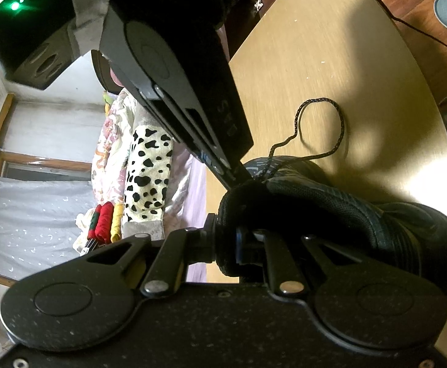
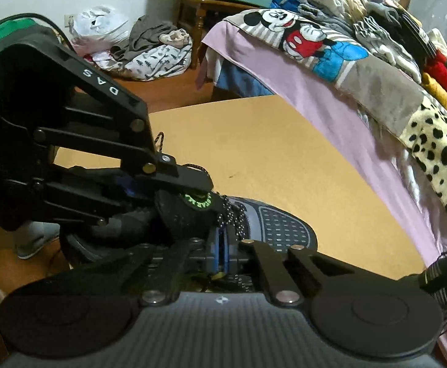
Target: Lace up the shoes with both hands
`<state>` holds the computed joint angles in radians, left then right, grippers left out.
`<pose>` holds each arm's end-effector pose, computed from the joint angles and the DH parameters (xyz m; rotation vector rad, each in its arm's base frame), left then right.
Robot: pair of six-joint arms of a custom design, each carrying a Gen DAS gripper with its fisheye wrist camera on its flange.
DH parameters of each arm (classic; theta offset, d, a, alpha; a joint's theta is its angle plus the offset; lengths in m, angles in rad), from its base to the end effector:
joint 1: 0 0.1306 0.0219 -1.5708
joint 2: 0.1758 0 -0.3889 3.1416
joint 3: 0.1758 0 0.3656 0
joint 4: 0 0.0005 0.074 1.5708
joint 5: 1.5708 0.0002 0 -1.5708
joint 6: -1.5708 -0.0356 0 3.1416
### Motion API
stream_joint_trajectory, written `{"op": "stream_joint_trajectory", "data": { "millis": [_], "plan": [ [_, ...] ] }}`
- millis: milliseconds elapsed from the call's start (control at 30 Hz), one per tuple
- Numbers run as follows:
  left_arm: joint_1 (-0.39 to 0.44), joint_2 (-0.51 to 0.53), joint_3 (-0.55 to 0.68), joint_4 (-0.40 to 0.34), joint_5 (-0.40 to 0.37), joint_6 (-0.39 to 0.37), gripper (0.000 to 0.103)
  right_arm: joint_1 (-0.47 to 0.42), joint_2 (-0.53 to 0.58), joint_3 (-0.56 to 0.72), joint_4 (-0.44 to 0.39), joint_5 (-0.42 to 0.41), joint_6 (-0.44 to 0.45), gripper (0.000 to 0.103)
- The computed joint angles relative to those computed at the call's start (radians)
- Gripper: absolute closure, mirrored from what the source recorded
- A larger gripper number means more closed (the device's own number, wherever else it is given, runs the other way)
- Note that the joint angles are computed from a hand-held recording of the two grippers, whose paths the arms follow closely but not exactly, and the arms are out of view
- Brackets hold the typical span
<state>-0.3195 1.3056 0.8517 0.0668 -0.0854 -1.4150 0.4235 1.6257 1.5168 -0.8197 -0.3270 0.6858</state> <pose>0.3967 -0.1286 0.3161 1.5202 1.3666 0.7898 0.4865 0.2313 0.3831 -1.4046 2.0119 0.2941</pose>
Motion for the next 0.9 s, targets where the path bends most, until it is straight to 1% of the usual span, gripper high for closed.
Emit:
{"op": "stream_joint_trajectory", "data": {
  "millis": [67,200,333,567,767,900],
  "plan": [
    [0.000,0.001,0.003,-0.001,0.000,-0.002,0.093,0.007,-0.003,-0.003,0.009,0.012,0.013,0.098],
    [-0.001,0.000,0.005,-0.007,0.003,-0.005,0.093,0.006,-0.008,0.000,0.008,0.004,0.011,0.098],
    [-0.004,-0.003,0.001,-0.008,0.001,-0.009,0.093,-0.002,0.003,0.026,-0.043,0.004,-0.010,0.098],
    [-0.005,0.002,0.010,-0.013,-0.001,-0.012,0.093,-0.035,0.000,0.034,-0.023,-0.094,-0.098,0.098],
    [-0.004,0.006,0.017,-0.020,-0.003,-0.013,0.093,-0.029,0.020,0.042,-0.033,-0.083,-0.093,0.098],
    [-0.004,0.010,0.023,-0.026,-0.009,-0.007,0.093,-0.021,0.022,0.034,-0.007,-0.074,-0.118,0.098]
  ]
}}
